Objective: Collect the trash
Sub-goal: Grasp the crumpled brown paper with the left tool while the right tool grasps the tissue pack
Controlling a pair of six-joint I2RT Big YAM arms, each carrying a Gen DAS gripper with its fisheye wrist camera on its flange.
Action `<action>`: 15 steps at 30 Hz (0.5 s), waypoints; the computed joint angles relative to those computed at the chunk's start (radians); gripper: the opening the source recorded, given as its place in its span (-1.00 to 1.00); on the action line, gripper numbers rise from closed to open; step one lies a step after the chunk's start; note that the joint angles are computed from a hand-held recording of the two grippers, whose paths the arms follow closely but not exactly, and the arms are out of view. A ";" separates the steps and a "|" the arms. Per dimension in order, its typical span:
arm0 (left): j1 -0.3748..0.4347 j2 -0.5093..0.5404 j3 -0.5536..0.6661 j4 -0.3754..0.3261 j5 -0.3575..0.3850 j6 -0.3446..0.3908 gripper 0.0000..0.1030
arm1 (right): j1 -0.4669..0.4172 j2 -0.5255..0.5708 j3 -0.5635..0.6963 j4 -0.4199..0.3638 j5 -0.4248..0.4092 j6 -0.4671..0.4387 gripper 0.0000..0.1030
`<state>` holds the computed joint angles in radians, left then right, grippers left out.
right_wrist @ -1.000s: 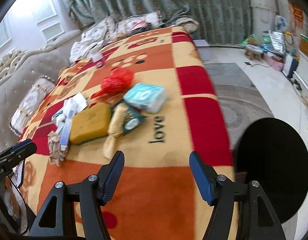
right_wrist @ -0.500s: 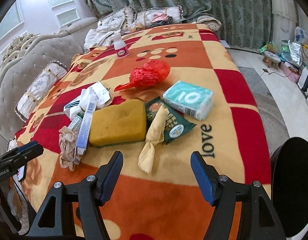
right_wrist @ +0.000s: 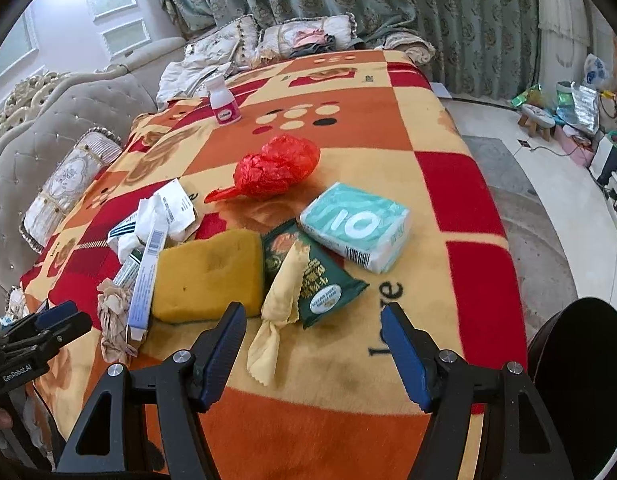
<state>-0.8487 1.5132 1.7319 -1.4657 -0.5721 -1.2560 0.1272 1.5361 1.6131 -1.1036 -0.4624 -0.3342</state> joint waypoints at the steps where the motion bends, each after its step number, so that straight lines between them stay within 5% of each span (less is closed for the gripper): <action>1: 0.000 0.003 0.003 -0.001 -0.001 0.003 0.31 | 0.000 0.002 0.003 0.002 0.001 -0.001 0.31; 15: 0.021 -0.007 -0.028 0.088 0.053 0.051 0.31 | -0.019 0.165 0.205 -0.043 0.024 -0.095 0.43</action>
